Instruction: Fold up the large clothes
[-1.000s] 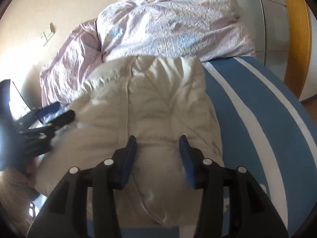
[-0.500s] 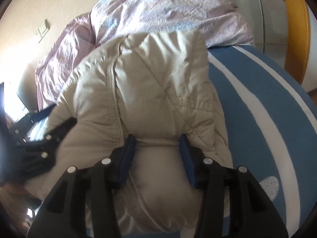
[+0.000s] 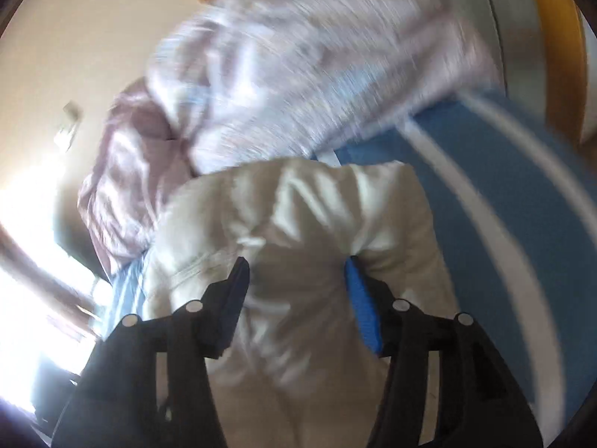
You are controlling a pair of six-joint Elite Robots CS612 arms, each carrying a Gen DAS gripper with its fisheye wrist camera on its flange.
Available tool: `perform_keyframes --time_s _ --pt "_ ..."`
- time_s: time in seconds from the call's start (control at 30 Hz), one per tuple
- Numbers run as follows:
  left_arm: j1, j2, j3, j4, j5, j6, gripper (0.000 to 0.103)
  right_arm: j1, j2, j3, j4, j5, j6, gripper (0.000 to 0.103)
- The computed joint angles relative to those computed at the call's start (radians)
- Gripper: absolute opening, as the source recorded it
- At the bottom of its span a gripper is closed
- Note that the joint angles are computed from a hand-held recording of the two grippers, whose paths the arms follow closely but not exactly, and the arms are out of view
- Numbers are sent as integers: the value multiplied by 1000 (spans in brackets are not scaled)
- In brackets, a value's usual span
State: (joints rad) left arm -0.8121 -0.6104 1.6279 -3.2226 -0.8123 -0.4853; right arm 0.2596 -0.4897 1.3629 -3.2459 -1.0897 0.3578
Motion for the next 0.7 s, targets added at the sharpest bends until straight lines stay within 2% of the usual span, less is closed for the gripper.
perform_keyframes --time_s 0.03,0.13,0.17,0.27,0.37,0.43,0.5,0.57,0.63,0.7 --pt "0 2 -1 -10 0 1 88 3 7 -8 8 -14 -5 54" --pt "0 15 -13 -35 7 4 89 39 23 -21 -14 -162 -80 55" --pt "0 17 -16 -35 9 1 89 40 29 -28 -16 -166 -78 55" --pt "4 25 -22 -54 1 -1 89 21 53 -50 -28 -83 -33 56" --pt "-2 28 -25 -51 25 1 89 18 50 -43 -34 -81 -45 55" --pt "-1 6 -7 -31 2 -4 89 15 16 2 -28 -81 -63 55" --pt "5 -23 32 -67 -29 -22 89 5 -16 58 -62 -44 -65 57" --pt "12 -40 53 -100 -14 -29 89 -4 -42 118 -115 -6 -84 60" --pt "28 -51 52 -73 -26 -52 89 -1 -60 150 -84 -19 -128 64" --pt "47 -50 38 -27 -69 -90 89 4 -55 145 -48 -32 -149 65"
